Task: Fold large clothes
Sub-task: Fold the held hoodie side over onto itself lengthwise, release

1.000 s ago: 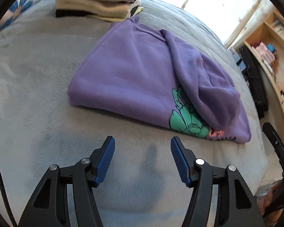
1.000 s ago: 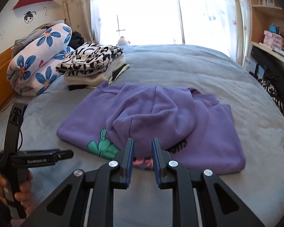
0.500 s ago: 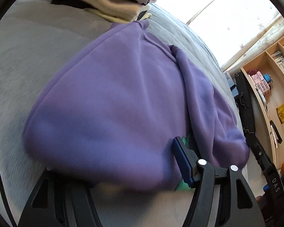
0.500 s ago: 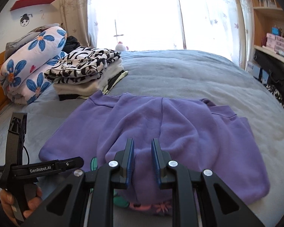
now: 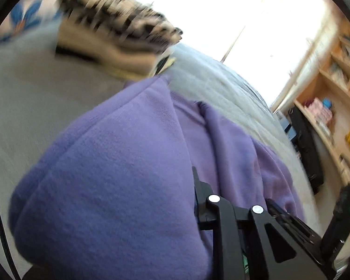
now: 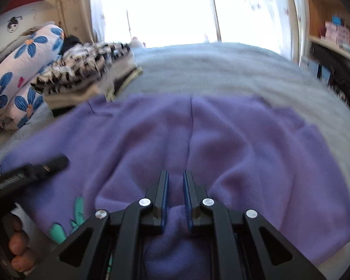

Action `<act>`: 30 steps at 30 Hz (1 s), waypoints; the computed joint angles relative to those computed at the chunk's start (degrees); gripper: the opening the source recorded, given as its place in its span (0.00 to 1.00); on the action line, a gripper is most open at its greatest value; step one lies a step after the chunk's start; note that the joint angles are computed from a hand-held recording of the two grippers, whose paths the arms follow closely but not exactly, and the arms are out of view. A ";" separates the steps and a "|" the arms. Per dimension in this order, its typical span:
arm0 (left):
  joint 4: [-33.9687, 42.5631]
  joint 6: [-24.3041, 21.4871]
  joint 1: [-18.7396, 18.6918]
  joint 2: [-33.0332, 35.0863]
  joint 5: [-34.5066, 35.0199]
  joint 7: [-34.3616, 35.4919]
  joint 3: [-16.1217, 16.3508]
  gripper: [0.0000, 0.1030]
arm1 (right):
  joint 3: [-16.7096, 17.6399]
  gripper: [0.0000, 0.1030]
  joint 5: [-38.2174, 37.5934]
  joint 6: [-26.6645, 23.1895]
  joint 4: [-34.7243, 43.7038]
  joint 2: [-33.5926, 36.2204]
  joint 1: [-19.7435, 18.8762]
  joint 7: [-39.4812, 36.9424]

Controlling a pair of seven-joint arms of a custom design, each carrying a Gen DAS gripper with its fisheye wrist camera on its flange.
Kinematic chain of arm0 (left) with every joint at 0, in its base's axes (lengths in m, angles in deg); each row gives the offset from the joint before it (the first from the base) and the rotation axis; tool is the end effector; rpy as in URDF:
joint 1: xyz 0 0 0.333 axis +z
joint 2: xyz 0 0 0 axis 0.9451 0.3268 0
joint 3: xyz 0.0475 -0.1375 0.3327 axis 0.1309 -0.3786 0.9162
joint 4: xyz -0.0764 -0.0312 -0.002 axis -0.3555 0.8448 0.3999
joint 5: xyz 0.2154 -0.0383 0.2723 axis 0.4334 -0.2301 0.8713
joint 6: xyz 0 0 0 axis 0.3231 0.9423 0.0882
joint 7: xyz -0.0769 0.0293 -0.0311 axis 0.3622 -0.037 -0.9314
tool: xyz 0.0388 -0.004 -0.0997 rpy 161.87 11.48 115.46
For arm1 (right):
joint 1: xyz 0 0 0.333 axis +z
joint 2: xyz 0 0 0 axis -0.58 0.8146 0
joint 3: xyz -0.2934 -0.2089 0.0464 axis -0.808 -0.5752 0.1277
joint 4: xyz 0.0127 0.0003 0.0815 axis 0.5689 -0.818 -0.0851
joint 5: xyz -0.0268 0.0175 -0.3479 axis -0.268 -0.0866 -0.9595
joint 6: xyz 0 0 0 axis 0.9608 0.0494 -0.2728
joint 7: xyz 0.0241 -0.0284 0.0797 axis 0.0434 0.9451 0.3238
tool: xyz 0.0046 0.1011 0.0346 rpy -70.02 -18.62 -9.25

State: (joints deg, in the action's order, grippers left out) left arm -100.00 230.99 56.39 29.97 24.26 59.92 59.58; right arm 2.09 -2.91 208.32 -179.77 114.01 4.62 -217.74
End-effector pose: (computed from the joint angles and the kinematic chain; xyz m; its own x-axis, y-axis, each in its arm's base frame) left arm 0.6802 -0.3791 0.3254 -0.3899 -0.8047 0.4478 -0.7461 -0.0090 -0.6658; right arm 0.5377 0.4200 0.3624 -0.3395 -0.9371 -0.0811 -0.6572 0.2980 -0.6923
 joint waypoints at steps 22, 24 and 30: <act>3.45 4.20 -26.17 -7.31 11.26 10.09 21.56 0.15 | -0.32 0.11 -31.13 17.21 -21.13 -16.41 -5.74 43.95; 6.24 1.97 -28.94 -6.10 11.99 9.30 24.00 0.15 | 1.51 0.11 -24.68 9.05 -26.91 -21.95 -5.27 39.87; 14.65 -4.05 -35.02 -1.51 16.83 6.24 27.92 0.16 | 6.78 0.11 -10.50 -5.92 -38.05 -32.05 -7.55 35.81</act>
State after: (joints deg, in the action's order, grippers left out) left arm -85.35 226.95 21.37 28.45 41.10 66.16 87.50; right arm 8.87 -13.41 202.40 -217.82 81.95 -2.93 -181.93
